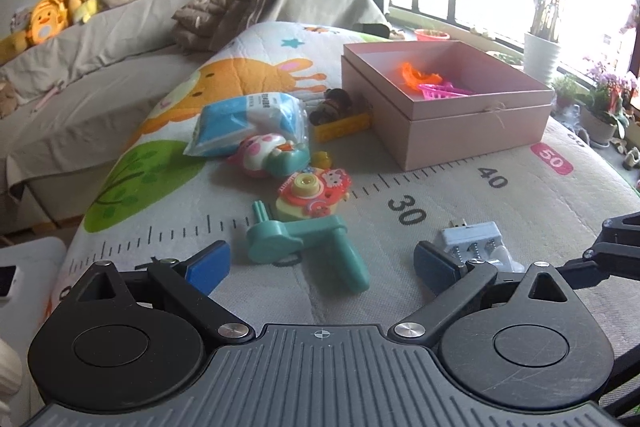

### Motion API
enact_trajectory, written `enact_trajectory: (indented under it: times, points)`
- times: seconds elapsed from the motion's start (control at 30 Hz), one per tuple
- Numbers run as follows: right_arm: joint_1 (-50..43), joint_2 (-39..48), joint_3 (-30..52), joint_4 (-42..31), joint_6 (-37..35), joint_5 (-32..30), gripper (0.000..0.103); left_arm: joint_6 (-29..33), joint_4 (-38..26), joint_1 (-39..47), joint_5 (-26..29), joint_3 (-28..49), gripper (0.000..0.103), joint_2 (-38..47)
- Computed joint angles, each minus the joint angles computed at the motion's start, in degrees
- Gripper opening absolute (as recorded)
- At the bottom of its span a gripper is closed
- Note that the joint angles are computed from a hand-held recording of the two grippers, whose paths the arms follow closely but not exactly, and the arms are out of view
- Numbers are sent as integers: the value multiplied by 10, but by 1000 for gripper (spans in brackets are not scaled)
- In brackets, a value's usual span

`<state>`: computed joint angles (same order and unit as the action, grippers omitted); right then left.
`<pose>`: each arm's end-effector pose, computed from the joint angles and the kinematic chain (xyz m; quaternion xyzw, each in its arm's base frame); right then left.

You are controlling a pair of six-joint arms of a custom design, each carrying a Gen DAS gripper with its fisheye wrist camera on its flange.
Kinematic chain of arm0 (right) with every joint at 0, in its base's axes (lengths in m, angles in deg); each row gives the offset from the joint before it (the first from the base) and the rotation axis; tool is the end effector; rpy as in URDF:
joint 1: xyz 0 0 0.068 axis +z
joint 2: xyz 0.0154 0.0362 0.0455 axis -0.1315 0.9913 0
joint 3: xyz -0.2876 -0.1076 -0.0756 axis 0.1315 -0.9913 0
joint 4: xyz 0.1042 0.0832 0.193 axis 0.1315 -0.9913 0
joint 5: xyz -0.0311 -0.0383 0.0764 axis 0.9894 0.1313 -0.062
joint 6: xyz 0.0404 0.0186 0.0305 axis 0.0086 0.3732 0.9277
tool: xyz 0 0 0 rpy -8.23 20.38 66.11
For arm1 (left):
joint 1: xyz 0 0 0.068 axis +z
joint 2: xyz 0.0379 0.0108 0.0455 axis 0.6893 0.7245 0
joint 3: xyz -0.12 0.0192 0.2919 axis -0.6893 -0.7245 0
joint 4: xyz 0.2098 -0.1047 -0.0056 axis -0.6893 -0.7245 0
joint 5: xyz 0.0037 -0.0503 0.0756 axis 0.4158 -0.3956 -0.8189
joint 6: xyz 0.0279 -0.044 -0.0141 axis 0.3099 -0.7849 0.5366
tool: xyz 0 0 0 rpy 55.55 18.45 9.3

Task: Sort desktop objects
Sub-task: 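Grasp the star from the battery holder with the right tool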

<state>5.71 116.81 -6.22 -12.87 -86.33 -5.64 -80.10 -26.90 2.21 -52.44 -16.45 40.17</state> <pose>0.2452 0.0745 0.1334 -0.3903 0.8278 0.1794 0.3608 0.2521 -0.1971 0.1327 0.0237 0.9045 0.0227 0.4251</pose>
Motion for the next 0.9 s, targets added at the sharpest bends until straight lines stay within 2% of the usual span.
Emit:
enact_trajectory:
  times: [0.1,0.3,0.37,0.43,0.5,0.7,0.9]
  points:
    - [21,-9,-32,77,9,35,66,-10,8,5,-7,-17,101,-12]
    - [33,-16,-32,128,54,49,65,-24,0,17,-3,-16,101,-7]
    - [45,3,-15,122,61,68,61,-24,-5,16,-4,-14,101,-6]
    - [51,20,1,104,63,81,50,-24,-9,14,-7,-13,101,-7]
    - [40,21,4,95,63,57,36,-24,-9,13,-7,-12,101,-7]
    - [4,-12,-10,101,69,37,36,-21,-14,5,-10,-6,101,-7]
    - [-54,-20,-9,98,72,55,36,-17,-27,-9,-13,7,101,-7]
